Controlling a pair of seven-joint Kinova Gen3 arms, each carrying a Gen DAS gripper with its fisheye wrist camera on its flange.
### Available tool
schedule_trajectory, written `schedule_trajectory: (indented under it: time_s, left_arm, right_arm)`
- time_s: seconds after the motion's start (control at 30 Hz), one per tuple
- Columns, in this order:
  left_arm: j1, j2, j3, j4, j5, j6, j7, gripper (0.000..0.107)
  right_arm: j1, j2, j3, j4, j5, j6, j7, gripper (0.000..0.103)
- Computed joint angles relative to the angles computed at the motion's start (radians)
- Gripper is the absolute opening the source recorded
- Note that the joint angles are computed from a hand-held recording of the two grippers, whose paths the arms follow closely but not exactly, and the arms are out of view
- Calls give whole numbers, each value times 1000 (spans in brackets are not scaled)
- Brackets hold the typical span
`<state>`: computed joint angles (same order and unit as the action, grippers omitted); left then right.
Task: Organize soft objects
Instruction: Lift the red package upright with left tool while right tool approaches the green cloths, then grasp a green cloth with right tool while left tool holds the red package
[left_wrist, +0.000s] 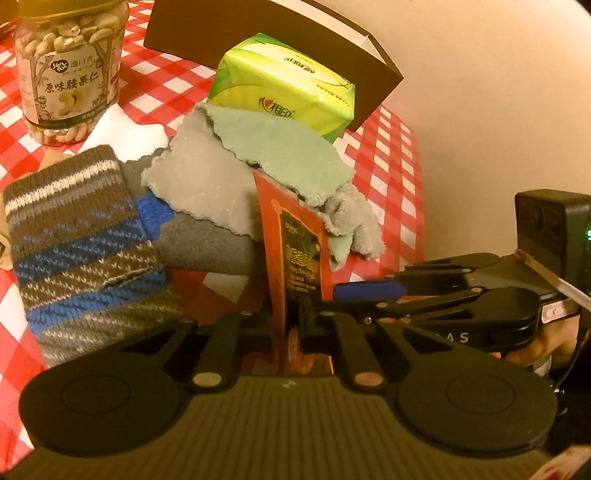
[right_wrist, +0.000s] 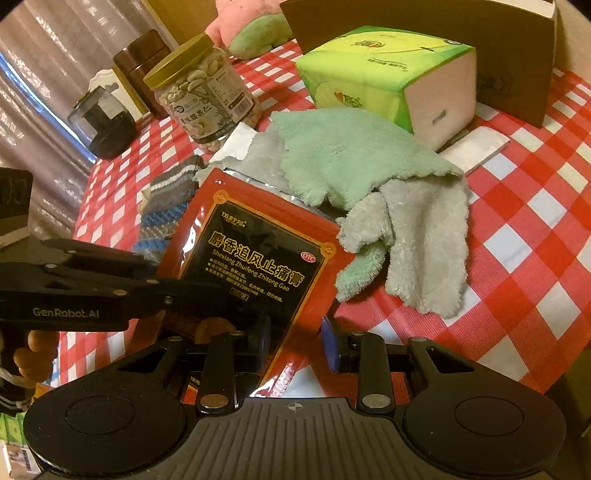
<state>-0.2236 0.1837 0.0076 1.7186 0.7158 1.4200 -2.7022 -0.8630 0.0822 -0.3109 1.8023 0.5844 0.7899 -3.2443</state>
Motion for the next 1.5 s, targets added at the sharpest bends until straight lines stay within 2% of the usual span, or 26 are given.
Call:
schedule_trajectory:
  time_s: [0.23, 0.37, 0.43, 0.5, 0.57, 0.6, 0.7, 0.77, 0.83, 1.0, 1.17, 1.2, 1.27, 1.3, 1.37, 1.4, 1.47, 1.5]
  left_arm:
    - [-9, -63, -23, 22, 11, -15, -4, 2]
    - [-36, -102, -57, 8, 25, 8, 5, 1]
    - [-46, -118, -71, -3, 25, 11, 13, 1]
    - [-55, -129, -84, -14, 25, 8, 32, 1]
    - [-60, -140, -93, -22, 22, -8, 64, 1]
    - [-62, -144, -97, -26, 21, -16, 80, 1]
    - [-63, -154, -103, -34, 13, -43, 126, 1]
    - [-60, -158, -104, -37, 6, -57, 150, 1]
    - [-55, -164, -103, -36, -8, -74, 173, 1]
    - [-42, -167, -101, -29, -35, -100, 210, 1]
    - [-37, -167, -101, -23, -35, -107, 216, 1]
    - [-37, -167, -101, -23, -36, -108, 216, 1]
    - [-35, -167, -100, -23, -38, -110, 217, 1]
    - [-35, -166, -100, -23, -38, -110, 218, 1]
    - [-36, -165, -101, -22, -39, -109, 218, 1]
    - [-36, -165, -101, -22, -40, -109, 219, 1]
    - [-36, -164, -101, -21, -41, -110, 220, 1]
    - [-37, -164, -101, -20, -41, -110, 218, 1]
  right_arm:
    - [27, -35, -5, 23, -48, -26, -1, 32]
    - [27, -58, -29, 8, 2, 23, 7, 32]
    - [37, -62, -66, -7, 67, 74, -4, 33]
    - [0, -57, -63, -26, 149, 144, -16, 42]
    - [-75, -42, -17, -44, 230, 214, -21, 72]
    - [-88, -30, -15, -48, 268, 237, -18, 74]
    - [-70, -12, -22, -53, 314, 225, 73, 75]
    - [2, 19, -81, -69, 323, 206, 154, 76]
    - [30, 54, -105, -87, 332, 196, 236, 76]
    - [-32, 106, 26, -112, 256, 112, 430, 76]
    - [-38, 144, 70, -127, 198, 91, 521, 75]
    - [-37, 143, 77, -123, 190, 79, 529, 75]
    - [-29, 135, 85, -114, 168, 51, 552, 61]
    - [-17, 128, 87, -112, 144, 36, 572, 59]
    - [-2, 105, 91, -99, 115, 5, 591, 45]
    - [8, 96, 91, -96, 100, -8, 604, 43]
    - [33, 69, 89, -84, 57, -37, 626, 23]
    - [47, 54, 89, -76, 37, -54, 631, 18]
